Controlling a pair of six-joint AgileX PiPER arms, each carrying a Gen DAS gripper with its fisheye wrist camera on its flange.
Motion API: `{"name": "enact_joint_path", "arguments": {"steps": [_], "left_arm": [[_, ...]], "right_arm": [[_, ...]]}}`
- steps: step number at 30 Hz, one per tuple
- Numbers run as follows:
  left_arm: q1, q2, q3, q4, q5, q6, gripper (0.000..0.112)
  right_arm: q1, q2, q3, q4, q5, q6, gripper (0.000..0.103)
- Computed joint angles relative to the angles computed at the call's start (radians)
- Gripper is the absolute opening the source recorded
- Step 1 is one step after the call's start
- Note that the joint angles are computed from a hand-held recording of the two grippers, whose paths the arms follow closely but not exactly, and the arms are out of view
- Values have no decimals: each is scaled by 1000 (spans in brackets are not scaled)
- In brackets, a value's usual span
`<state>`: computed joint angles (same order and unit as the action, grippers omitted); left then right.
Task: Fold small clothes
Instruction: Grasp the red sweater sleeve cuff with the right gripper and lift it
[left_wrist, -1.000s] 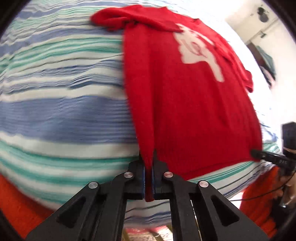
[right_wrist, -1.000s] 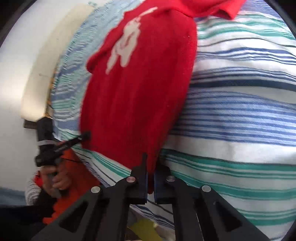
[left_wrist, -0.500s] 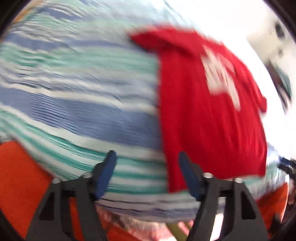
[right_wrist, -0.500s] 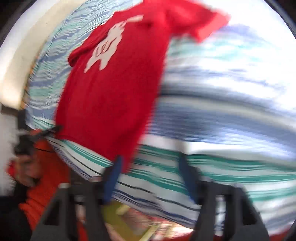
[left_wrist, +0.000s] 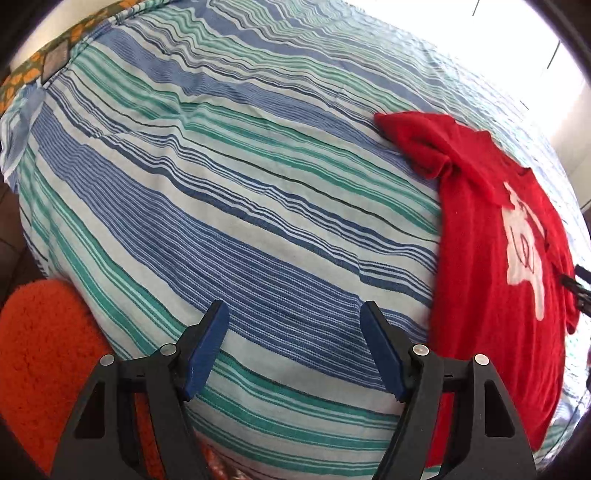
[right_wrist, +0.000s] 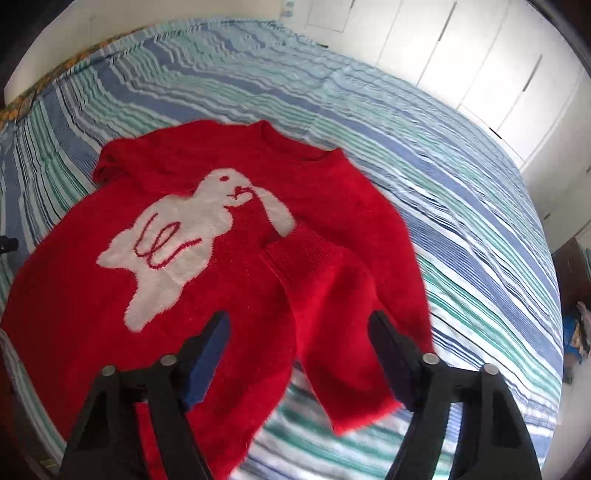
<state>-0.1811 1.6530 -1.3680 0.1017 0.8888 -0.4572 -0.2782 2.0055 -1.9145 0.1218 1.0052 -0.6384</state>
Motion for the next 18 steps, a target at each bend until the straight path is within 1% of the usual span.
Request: {"name": "enact_joint_path", "arguments": {"steps": [1,2,3,4,5,6,7,8,9,10,13,15,16,17,18], "left_arm": [[1,6,-4,3,2,-4,75],[-1,13,-9,4,4,-10,75],[1,17,-11,3,6,-9,75],[-1,23,-19,5,11,-11,75],[-1,22,-18,5,13,-11,75],[-4,20,-19,5,16,-13,75],[-2,19,-18,3,14,-10,75],[-2,18,-17,1,12,-9,75],[-4,11,-12,2,13,-12,75],[-5,11,-10,4,11,-14,75],[-14,15,-11,24,14,-29,75],[-28,16,-10,47,16,-44,75],[-35,17,-11,58,17,-50,75],[-45,19,-11,71,20,-56,75],[-55,22,-12,86,24,-62,75]], "right_arm": [[29,73,-70,-44,9,48,69],[42,114,-99,-70,11,78,68],[48,167,-159,-78,23,109,61],[38,196,-190,-58,30,127,42],[21,228,-241,-32,56,156,28],[-6,244,-278,-2,82,192,9],[-50,239,-287,68,90,214,9],[-104,206,-255,144,78,222,9],[-154,155,-187,195,40,223,9],[-235,95,-114,281,23,199,9],[-491,-46,79,474,7,136,9],[-643,-100,175,532,2,97,9],[-707,-113,210,537,1,82,9],[-759,-102,222,534,15,69,9],[-796,-76,213,526,49,60,9]]}}
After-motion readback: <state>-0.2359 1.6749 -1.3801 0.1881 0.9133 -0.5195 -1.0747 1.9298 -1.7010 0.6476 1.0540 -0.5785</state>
